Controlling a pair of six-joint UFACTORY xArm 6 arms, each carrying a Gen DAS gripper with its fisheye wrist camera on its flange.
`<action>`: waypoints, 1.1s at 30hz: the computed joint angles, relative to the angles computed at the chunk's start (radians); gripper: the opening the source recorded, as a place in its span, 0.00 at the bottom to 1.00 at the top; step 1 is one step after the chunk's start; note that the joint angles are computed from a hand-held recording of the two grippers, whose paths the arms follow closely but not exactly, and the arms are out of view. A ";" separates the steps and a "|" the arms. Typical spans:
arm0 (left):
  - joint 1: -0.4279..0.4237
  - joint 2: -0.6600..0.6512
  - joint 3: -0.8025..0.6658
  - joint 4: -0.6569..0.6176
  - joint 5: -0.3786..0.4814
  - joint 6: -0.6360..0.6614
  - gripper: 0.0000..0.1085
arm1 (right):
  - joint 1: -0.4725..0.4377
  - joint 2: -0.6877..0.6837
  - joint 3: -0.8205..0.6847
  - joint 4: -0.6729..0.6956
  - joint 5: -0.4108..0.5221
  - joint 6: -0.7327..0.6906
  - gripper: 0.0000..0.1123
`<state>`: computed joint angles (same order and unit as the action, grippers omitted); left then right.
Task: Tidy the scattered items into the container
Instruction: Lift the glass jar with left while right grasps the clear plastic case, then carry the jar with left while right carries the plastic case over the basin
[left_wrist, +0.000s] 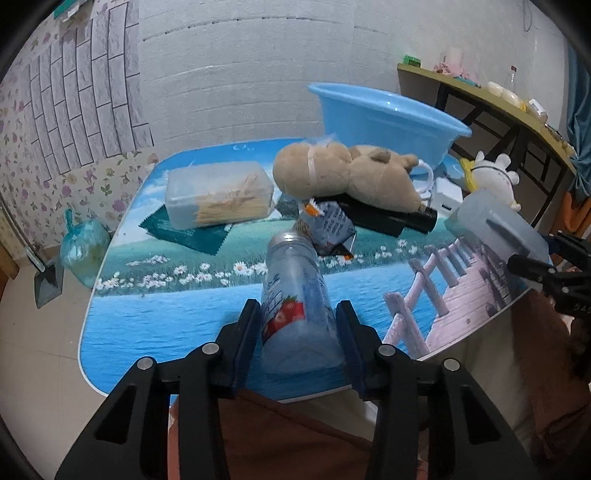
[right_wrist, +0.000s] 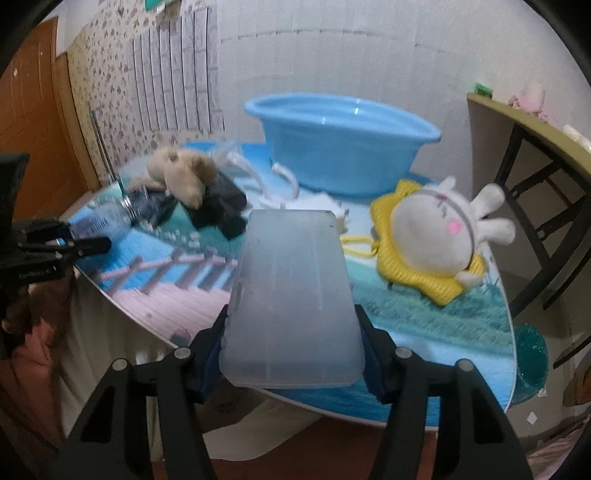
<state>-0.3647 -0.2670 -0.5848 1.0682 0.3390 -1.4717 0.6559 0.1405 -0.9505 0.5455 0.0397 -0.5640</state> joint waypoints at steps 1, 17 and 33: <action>-0.004 -0.009 0.000 0.007 0.008 -0.006 0.38 | 0.008 -0.009 -0.008 0.100 0.006 -0.081 0.53; 0.011 -0.081 -0.023 0.012 0.003 0.009 0.35 | 0.041 -0.030 -0.092 0.425 0.021 -0.382 0.53; 0.033 -0.093 -0.112 -0.057 -0.028 0.129 0.35 | 0.025 -0.022 -0.160 0.484 0.050 -0.422 0.53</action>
